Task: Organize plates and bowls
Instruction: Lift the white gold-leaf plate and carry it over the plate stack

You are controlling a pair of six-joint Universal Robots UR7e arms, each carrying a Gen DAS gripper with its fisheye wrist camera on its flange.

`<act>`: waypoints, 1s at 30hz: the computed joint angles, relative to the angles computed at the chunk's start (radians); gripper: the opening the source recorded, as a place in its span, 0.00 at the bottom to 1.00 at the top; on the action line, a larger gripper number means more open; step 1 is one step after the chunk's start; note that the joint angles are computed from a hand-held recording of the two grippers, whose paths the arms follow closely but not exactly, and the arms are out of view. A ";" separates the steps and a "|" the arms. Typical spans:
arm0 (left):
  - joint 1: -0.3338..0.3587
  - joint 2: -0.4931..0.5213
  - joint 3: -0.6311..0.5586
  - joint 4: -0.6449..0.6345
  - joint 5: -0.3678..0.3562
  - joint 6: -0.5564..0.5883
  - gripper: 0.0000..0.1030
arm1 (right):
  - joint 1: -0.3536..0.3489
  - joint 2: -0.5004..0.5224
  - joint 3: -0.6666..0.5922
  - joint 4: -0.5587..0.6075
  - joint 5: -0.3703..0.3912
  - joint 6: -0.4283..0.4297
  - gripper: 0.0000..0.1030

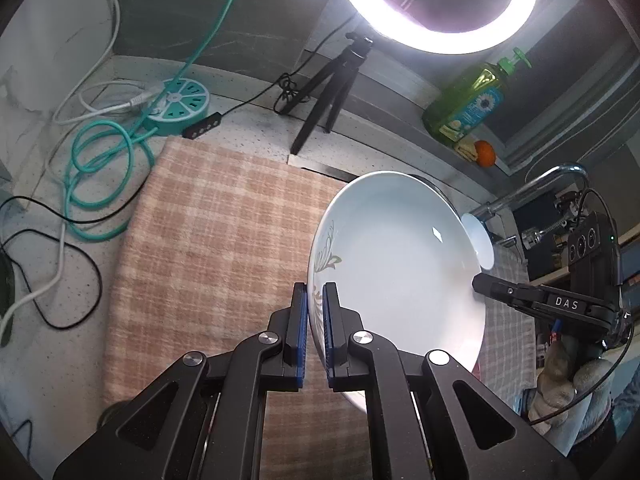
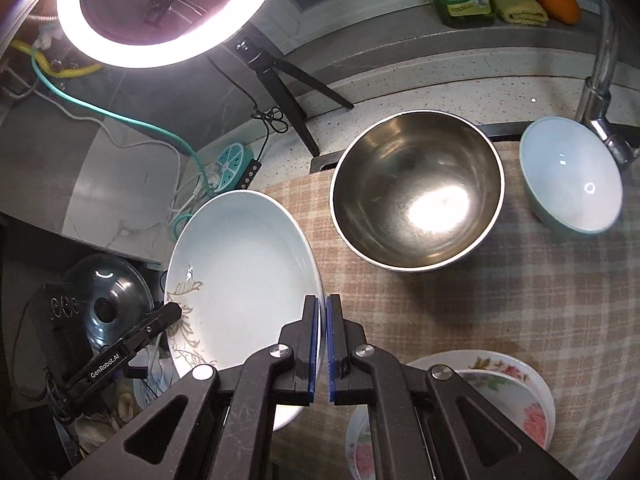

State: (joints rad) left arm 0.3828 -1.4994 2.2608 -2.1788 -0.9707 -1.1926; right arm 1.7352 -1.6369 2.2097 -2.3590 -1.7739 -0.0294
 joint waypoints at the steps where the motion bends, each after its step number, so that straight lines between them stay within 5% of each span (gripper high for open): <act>1: -0.010 0.008 0.002 -0.006 -0.002 -0.010 0.05 | -0.009 -0.025 0.007 0.013 0.002 -0.006 0.04; 10: -0.108 0.083 0.010 -0.043 -0.023 -0.073 0.05 | -0.103 -0.237 0.078 0.123 0.016 -0.075 0.04; 30: -0.150 0.257 0.040 -0.247 -0.118 -0.082 0.05 | -0.395 -0.493 0.170 0.260 0.057 -0.235 0.04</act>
